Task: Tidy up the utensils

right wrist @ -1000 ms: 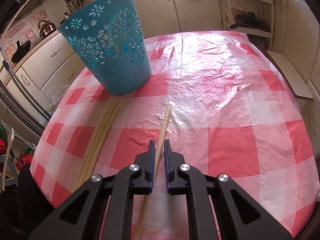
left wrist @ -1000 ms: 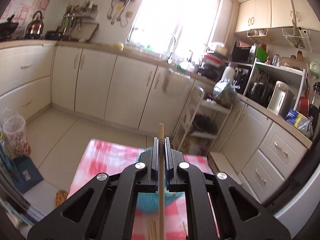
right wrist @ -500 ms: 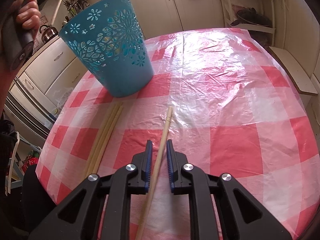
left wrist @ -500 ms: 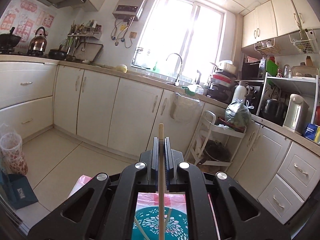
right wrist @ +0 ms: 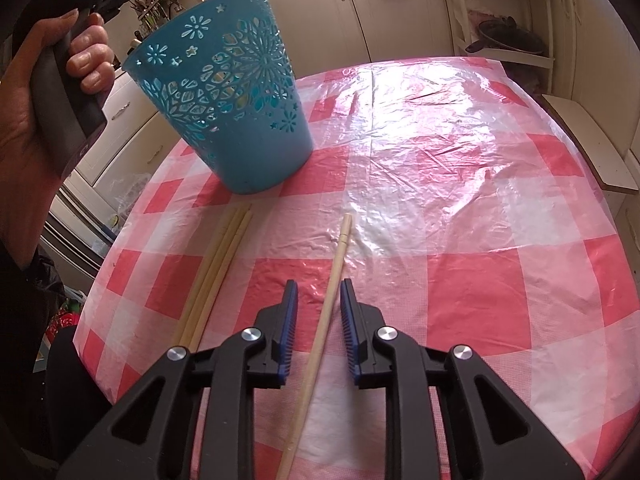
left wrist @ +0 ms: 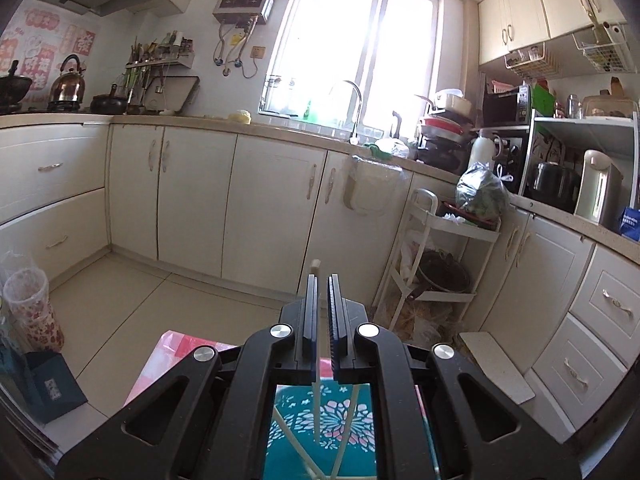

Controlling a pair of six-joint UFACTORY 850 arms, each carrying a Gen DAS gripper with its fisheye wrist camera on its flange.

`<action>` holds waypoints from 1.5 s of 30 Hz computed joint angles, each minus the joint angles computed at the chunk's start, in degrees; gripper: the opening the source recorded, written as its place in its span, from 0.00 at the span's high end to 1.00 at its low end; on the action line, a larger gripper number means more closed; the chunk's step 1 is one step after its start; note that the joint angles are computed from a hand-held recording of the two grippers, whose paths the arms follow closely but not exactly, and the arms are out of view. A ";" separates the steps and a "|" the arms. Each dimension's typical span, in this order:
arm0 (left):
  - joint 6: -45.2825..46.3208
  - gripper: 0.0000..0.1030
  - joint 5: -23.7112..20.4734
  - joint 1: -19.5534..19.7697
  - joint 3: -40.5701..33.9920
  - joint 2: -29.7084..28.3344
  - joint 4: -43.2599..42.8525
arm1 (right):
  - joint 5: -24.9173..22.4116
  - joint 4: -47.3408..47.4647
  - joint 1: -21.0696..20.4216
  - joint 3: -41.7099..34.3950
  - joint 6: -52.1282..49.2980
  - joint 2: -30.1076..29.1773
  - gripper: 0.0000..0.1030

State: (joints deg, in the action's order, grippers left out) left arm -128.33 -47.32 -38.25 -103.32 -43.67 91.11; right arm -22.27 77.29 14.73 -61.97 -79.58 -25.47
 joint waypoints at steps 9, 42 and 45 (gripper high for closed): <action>-0.07 0.55 -2.27 -1.90 10.44 6.45 -4.68 | 0.73 0.59 0.29 0.35 -1.24 0.23 0.78; -18.36 0.24 9.89 -2.42 33.71 12.42 -5.88 | 8.89 -46.14 6.46 -3.32 31.40 -0.57 0.91; -19.05 0.23 10.45 -2.18 33.87 12.56 -5.87 | 7.51 -46.90 6.25 -3.92 32.32 -0.79 0.93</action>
State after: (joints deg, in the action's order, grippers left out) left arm -147.37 -36.87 -40.43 -69.46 -31.11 85.23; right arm -14.75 30.38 20.98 -65.89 -47.26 -26.26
